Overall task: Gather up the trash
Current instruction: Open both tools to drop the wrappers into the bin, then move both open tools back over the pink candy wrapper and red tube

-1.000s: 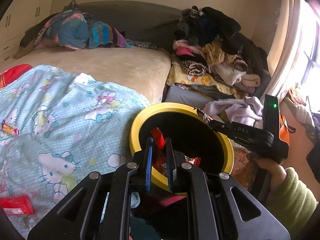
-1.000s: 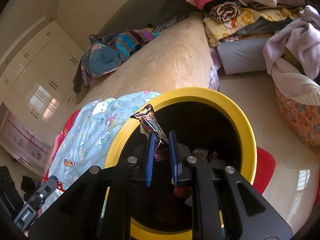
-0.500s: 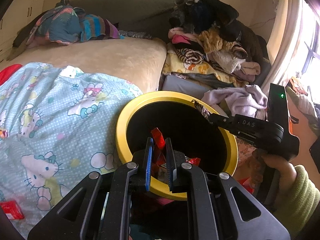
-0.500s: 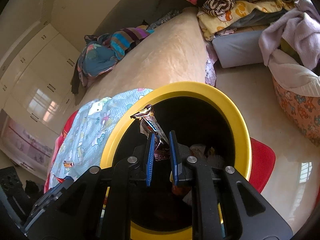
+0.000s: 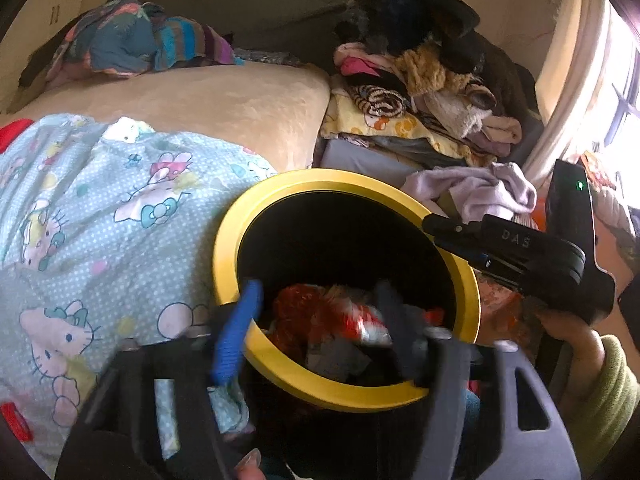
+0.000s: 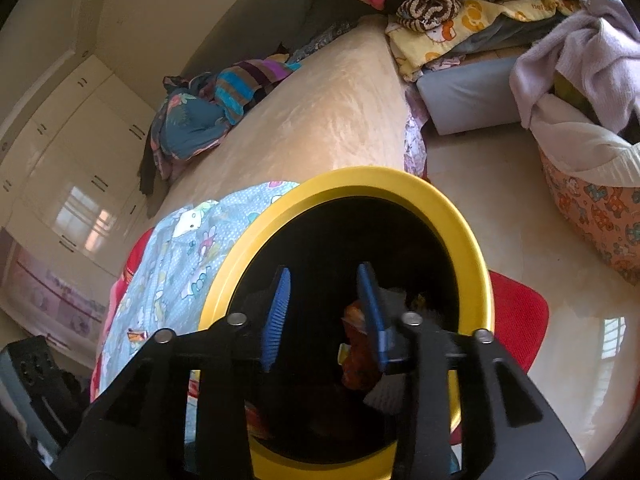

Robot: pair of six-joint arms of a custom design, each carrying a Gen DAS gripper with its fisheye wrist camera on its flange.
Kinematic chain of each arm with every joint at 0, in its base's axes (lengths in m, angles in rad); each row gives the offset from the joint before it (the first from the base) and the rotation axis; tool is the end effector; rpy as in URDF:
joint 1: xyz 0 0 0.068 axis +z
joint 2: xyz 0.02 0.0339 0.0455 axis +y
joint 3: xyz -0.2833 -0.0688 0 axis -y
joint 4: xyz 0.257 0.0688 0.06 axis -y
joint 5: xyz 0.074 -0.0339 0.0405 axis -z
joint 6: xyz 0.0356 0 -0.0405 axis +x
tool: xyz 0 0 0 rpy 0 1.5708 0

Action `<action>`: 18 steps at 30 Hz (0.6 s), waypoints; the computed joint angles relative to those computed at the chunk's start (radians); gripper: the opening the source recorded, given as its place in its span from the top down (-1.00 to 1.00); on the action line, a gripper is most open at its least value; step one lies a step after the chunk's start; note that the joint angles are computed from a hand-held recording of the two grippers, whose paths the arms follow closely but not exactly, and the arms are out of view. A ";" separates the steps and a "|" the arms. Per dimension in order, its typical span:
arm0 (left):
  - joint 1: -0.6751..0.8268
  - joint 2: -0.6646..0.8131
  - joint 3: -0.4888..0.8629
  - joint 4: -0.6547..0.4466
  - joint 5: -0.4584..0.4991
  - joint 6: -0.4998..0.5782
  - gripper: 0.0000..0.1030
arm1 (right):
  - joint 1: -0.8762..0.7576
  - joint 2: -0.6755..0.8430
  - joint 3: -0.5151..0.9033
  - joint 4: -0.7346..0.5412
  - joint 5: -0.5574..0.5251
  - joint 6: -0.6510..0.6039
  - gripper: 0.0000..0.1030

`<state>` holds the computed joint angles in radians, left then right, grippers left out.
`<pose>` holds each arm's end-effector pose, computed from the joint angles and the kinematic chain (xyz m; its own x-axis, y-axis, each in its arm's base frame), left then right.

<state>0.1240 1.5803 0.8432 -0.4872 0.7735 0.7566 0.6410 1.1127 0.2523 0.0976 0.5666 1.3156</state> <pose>0.2880 0.0108 0.1749 -0.5778 0.4229 -0.6980 0.7476 0.6175 -0.2447 0.1581 0.0941 0.1400 -0.3271 0.7746 -0.5414 0.4870 0.6291 0.6059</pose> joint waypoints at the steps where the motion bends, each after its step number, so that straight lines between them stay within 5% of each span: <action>1: 0.007 0.000 0.001 -0.002 0.001 -0.002 -0.26 | 0.004 0.000 0.004 -0.008 0.006 0.001 0.35; 3: 0.029 -0.004 0.008 -0.001 0.007 -0.021 -0.75 | 0.017 -0.005 0.013 -0.027 0.025 0.005 0.18; 4: 0.044 0.002 0.017 -0.012 0.020 -0.019 -0.82 | 0.030 -0.003 0.022 -0.041 0.044 0.011 0.13; 13: 0.205 0.045 0.120 -0.048 0.067 -0.038 -0.87 | 0.083 0.010 0.104 -0.079 0.091 -0.067 0.08; 16: 0.259 0.066 0.161 -0.035 0.079 -0.046 -0.87 | 0.122 0.059 0.157 -0.065 0.113 -0.110 -0.25; 18: 0.289 0.082 0.190 -0.038 0.087 -0.047 -0.87 | 0.151 0.108 0.201 -0.039 0.118 -0.160 -0.25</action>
<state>0.4131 1.6623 1.0327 -0.5249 0.8605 0.7097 0.7925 1.2204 0.4537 0.0588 0.6842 1.1554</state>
